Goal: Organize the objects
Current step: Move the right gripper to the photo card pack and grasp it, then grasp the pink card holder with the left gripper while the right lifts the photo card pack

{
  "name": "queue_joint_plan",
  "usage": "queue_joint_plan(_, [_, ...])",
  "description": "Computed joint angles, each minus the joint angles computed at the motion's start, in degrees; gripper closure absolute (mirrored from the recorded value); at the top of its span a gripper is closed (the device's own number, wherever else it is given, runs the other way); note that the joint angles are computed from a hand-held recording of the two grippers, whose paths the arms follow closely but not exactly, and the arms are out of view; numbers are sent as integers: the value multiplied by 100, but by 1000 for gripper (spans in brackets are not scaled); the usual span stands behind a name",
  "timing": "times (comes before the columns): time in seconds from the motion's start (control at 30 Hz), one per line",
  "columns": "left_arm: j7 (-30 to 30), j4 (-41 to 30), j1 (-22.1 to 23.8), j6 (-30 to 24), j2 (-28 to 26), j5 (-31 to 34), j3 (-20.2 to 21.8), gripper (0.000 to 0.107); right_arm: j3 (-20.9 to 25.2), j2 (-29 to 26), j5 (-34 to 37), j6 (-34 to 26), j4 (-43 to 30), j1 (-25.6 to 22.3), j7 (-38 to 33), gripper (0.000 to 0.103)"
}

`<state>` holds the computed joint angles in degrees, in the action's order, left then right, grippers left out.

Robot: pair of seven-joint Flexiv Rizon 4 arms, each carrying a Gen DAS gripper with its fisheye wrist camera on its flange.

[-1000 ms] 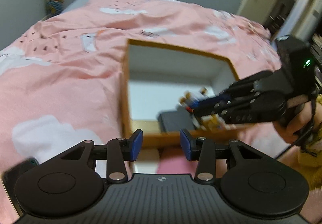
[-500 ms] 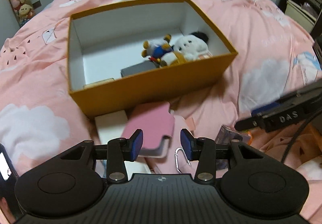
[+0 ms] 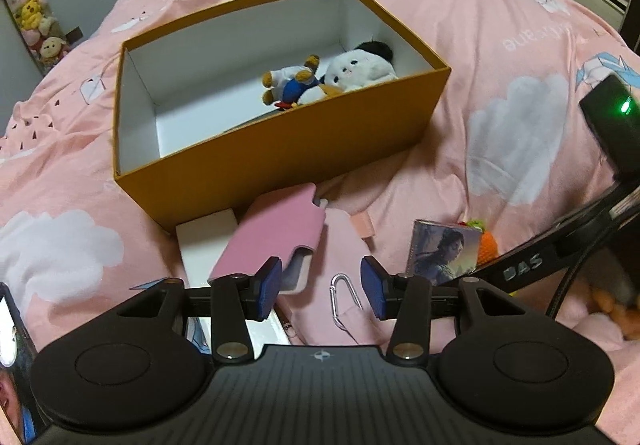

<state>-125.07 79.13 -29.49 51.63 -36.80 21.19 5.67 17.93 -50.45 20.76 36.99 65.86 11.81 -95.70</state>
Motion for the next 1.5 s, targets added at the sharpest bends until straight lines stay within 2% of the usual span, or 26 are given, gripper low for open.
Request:
queue_joint_plan(0.03, [-19,-9,-6,8,-3,22,18,51,-34,-24,-16,89,16,46,34,45])
queue_joint_plan(0.13, [-71,-33,-34,6,-12,110,70,50,-6,-158,17,161,-96,67,122,48])
queue_joint_plan(0.23, [-32,-50,1,-13,-30,123,61,50,9,-133,19,317,-31,80,105,62])
queue_joint_plan(0.33, [207,-135,71,-75,-82,122,23,49,43,30,17,624,191,67,-27,70])
queue_joint_plan(0.47, [853,-348,204,-261,-198,29,-105,48,101,241,-11,1046,423,52,-271,78])
queue_joint_plan(0.63, [1945,-762,309,-621,-448,-147,-259,45,-70,438,-366,1588,634,210,-370,79])
queue_joint_plan(0.77, [2510,-1149,343,-938,-713,-335,-272,45,-291,459,-890,1850,713,375,-284,79])
queue_joint_plan(0.93, [3098,-1660,402,-1580,-1004,-596,-293,46,-207,209,-1172,1255,297,337,-264,78])
queue_joint_plan(1.03, [3451,-2005,414,-2074,-1194,-686,-289,46,-103,85,-1096,849,21,262,-327,76])
queue_joint_plan(1.17, [3745,-2391,392,-2520,-1444,-690,-242,52,-105,-63,-999,506,-298,261,-443,74])
queue_joint_plan(1.33, [3978,-2639,372,-2748,-1597,-696,-225,55,-161,-135,-931,286,-484,293,-512,74])
queue_joint_plan(1.5, [3910,-2538,432,-2838,-1434,-786,-207,70,-200,-59,-836,87,-419,260,-481,73])
